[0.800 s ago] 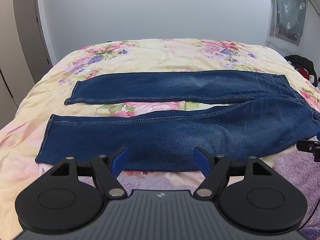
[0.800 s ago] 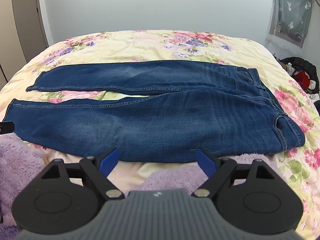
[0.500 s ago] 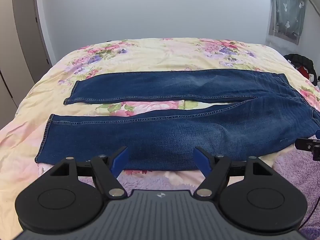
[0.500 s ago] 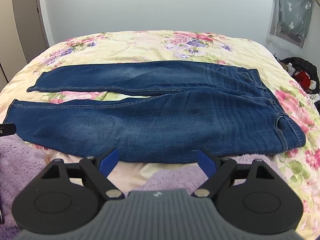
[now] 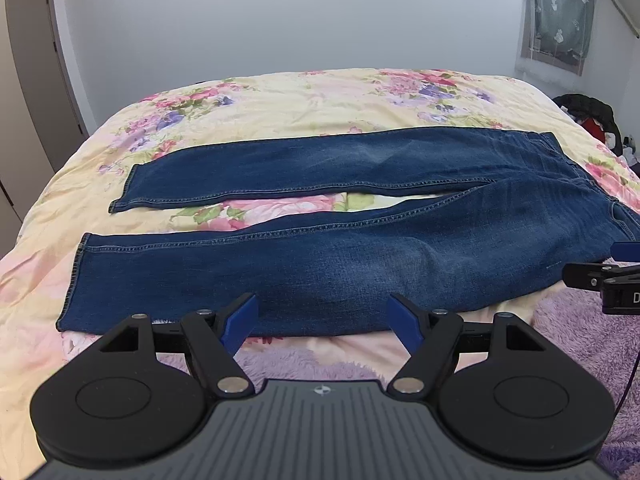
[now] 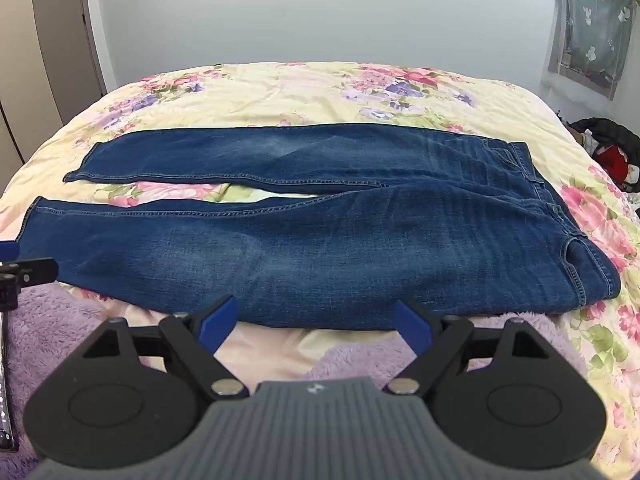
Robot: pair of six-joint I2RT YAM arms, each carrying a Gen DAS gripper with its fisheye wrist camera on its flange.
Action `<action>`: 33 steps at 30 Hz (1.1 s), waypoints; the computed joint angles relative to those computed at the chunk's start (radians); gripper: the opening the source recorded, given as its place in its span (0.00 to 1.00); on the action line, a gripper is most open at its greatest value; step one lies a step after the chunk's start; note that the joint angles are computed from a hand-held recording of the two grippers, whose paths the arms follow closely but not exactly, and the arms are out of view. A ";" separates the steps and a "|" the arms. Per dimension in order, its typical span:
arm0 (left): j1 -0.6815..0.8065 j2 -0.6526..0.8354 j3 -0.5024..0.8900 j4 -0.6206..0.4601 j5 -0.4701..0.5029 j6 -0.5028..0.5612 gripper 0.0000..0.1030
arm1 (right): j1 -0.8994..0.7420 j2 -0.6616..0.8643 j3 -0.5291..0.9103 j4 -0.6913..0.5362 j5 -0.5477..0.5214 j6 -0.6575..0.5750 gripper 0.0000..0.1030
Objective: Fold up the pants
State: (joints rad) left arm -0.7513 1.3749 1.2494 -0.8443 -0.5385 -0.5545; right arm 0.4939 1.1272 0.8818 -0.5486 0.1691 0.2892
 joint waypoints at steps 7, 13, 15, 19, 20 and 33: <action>-0.017 0.018 0.007 0.013 0.010 0.008 0.84 | 0.034 0.013 0.014 -0.003 0.009 0.002 0.79; -0.019 0.028 0.013 0.018 0.016 0.015 0.83 | 0.061 0.018 0.023 -0.007 0.019 0.003 0.79; -0.020 0.027 0.012 0.020 0.015 0.015 0.83 | 0.073 0.020 0.027 -0.009 0.027 0.006 0.79; -0.025 0.027 0.010 0.025 0.013 0.014 0.83 | 0.084 0.021 0.031 -0.010 0.034 0.006 0.79; -0.024 0.027 0.011 0.023 0.014 0.014 0.83 | 0.081 0.021 0.032 -0.010 0.031 0.003 0.79; -0.024 0.023 0.012 0.019 0.015 0.011 0.84 | 0.084 0.016 0.032 -0.014 0.037 0.002 0.79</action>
State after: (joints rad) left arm -0.7754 1.3982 1.2613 -0.8249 -0.5236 -0.5431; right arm 0.5780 1.1432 0.9136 -0.5624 0.2059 0.2915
